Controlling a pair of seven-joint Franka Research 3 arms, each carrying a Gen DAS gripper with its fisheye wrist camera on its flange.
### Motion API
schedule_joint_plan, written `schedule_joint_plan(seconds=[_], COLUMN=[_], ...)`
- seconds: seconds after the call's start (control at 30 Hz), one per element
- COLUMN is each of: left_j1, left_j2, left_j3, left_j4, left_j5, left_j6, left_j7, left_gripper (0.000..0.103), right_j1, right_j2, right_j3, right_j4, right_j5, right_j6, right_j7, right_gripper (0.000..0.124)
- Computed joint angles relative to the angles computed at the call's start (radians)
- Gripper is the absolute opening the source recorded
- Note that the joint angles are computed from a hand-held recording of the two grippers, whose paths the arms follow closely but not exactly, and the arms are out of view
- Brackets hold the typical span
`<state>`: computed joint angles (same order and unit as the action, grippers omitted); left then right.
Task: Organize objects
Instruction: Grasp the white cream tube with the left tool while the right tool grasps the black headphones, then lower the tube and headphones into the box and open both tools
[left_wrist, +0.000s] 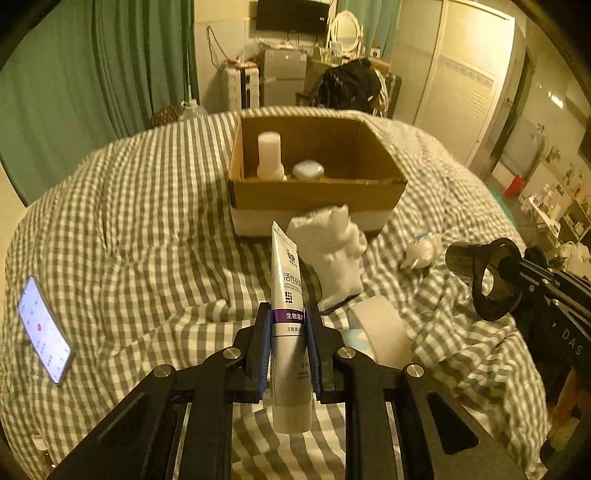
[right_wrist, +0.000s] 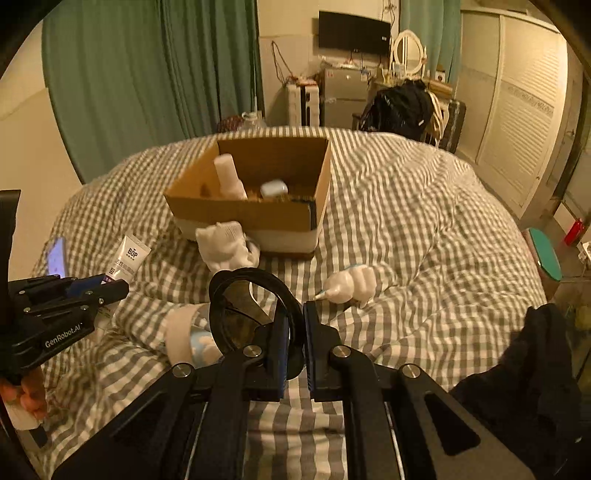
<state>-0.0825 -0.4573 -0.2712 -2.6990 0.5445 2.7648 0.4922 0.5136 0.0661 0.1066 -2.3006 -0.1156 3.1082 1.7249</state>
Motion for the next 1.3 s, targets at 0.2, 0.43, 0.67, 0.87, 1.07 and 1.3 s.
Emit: schedule_joint_plan(seconds=[0.2, 0.43, 0.67, 0.87, 1.07, 1.3], left_j1=[-0.027, -0.005, 0.045, 0.073, 0.090, 0.105], left_j2=[-0.069, -0.108, -0.063, 0.026, 0.150, 0.327], left_j3=[0.007, -0.008, -0.013, 0.001, 0.034, 0.084], left_j4=[0.006, 0.060, 0.163, 0.256, 0.371, 0.511], left_j5=[-0.023, 0.000, 0.052, 0.082, 0.106, 0.152], left_j6=[-0.032, -0.048, -0.029, -0.015, 0.000, 0.047], left_j7=[0.031, 0.046, 0.066, 0.085, 0.119, 0.141], left_gripper=[0.018, 0.018, 0.018, 0.018, 0.018, 0.018], right_j1=[-0.018, -0.095, -0.050, -0.036, 0.017, 0.036], right_j2=[-0.069, -0.113, -0.093, -0.017, 0.107, 0.313], right_j3=[0.011, 0.087, 0.080, 0.066, 0.014, 0.004], right_j4=[-0.038, -0.020, 0.065, 0.202, 0.406, 0.695], right_j5=[-0.096, -0.155, 0.064, 0.063, 0.046, 0.123], right_j6=[0.034, 0.048, 0.041, 0.007, -0.064, -0.160], right_j7=[0.083, 0.120, -0.086, -0.097, -0.104, -0.188], right_gripper=[0.007, 0.007, 0.007, 0.007, 0.007, 0.007])
